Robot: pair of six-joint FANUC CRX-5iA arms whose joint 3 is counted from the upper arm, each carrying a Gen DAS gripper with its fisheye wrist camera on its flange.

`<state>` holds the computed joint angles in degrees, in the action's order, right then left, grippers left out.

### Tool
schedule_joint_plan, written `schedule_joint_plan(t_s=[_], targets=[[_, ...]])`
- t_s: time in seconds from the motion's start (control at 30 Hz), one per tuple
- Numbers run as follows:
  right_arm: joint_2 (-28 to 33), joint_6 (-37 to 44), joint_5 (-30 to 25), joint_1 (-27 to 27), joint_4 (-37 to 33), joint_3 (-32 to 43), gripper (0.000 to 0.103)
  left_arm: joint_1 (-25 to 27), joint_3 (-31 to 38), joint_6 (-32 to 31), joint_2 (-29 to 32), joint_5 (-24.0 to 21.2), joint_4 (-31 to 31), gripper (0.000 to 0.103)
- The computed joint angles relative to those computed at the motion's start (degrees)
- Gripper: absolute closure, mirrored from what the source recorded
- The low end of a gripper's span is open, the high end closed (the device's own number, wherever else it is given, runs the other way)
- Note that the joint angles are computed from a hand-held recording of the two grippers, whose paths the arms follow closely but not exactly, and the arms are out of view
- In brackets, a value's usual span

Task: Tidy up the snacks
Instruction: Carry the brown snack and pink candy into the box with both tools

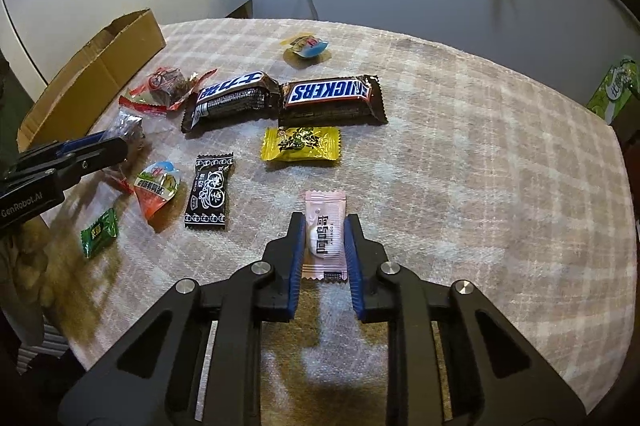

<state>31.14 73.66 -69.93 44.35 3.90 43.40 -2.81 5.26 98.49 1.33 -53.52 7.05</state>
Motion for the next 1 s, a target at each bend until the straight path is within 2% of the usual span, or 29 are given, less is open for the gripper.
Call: schedule_joint_plan(t_s=[0.53,0.77,1.0], targets=[[-1.36,-0.57,2.41,1.61,0.24,1.86,0.083,1.57,-3.25,0.55,-5.56,3.70,0.99,0.072],[0.96,1.01,1.54,3.19,-0.80,8.14,0.083,3.05,-4.86,1.16,-8.49,4.74,0.92,0.072],[5.67,2.69,-0.51,5.14,-1.91,17.58,0.083,5.62,-7.06,1.20,-11.73,5.38,1.18,0.072]])
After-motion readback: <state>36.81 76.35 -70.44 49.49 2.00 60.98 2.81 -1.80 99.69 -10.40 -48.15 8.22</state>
